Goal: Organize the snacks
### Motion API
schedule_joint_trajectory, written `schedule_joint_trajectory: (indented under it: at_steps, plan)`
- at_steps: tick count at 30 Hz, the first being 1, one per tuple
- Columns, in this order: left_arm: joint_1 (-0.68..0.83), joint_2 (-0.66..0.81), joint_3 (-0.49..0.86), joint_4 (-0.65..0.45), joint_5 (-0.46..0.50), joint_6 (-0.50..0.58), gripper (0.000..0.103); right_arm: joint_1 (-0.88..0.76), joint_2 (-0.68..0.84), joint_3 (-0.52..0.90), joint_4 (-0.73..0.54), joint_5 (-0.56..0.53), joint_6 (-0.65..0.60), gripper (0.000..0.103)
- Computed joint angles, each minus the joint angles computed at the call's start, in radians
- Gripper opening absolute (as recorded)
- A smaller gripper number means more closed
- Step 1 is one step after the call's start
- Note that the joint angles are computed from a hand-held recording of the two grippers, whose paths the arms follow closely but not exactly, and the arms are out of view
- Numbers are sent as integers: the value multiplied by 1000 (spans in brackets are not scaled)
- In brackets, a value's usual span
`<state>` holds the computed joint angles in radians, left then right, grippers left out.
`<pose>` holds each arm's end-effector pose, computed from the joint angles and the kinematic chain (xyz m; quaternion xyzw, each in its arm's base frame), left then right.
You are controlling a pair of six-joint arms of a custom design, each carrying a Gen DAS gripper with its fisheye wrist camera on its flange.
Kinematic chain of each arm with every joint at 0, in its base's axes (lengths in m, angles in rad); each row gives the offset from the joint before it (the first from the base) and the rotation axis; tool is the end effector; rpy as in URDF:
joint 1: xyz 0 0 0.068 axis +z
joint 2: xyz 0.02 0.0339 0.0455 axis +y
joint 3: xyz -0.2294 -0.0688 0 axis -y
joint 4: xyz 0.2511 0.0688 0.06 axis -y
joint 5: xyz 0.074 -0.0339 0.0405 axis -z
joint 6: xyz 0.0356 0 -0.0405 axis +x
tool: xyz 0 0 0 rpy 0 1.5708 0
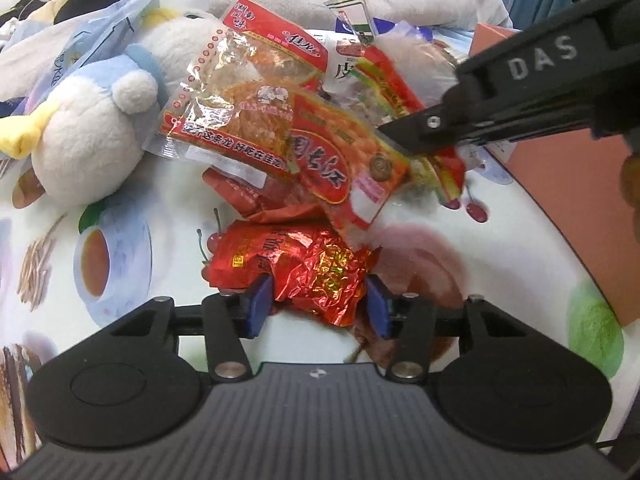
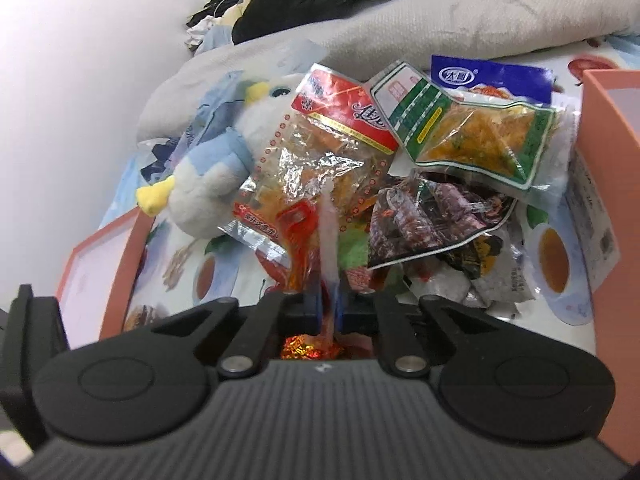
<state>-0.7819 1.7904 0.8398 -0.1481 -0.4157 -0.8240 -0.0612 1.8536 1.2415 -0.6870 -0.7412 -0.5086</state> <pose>0.2324 -0.2105 0.0730 -0.0683 0.9501 -0.0253 0.3033 0.3517 0.0025 0.1420 -0.2527 0.8896 0.3089 0.2220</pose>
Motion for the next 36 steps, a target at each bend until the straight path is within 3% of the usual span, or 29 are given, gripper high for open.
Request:
schedule_joint_trajectory:
  at_steps: [8, 24, 36]
  plan:
    - [-108, -81, 19, -145, -41, -155, 55, -100, -91, -50, -108, -17, -108, 9]
    - [-384, -131, 132, -461, -155, -613, 54, -342, -278, -174, -266, 14, -350, 9]
    - [-494, -106, 235, -577, -174, -824, 54, -564, -362, -294, -323, 19, -561, 9]
